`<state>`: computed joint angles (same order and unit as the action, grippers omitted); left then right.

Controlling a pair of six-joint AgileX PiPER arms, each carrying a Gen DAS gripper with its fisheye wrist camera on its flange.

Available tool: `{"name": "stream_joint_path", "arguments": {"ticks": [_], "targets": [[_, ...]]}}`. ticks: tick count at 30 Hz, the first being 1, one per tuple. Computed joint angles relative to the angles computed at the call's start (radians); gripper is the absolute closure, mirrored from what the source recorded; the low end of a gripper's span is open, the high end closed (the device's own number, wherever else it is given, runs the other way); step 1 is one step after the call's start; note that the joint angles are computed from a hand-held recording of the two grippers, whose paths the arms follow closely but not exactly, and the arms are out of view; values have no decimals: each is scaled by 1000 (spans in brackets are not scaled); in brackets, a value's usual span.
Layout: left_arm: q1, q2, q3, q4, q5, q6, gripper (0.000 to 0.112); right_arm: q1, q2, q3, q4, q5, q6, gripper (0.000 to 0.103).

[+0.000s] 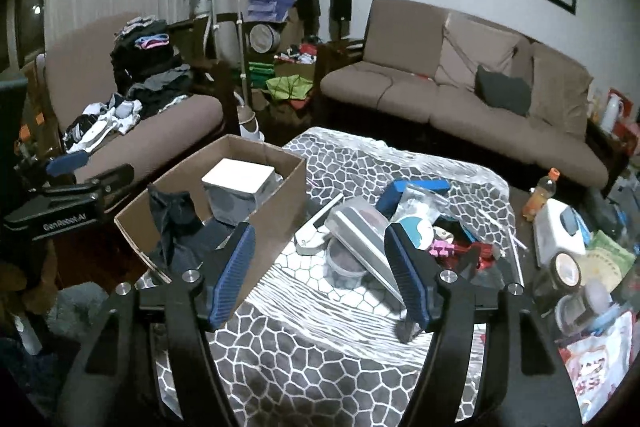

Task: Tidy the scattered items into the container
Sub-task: 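Withdraw the right gripper from the cardboard box over the table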

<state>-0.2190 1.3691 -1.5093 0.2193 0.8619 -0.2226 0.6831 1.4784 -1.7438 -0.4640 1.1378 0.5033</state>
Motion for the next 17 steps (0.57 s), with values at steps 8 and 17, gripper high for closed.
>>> {"name": "stream_joint_path", "arguments": {"ticks": [8,17], "targets": [[-36,-3,4,55,16,-45,20,58,11,-18,-100,40,41,36],[-31,-8,-2,46,41,-36,20,47,17,-26,-84,55,54,35]]}}
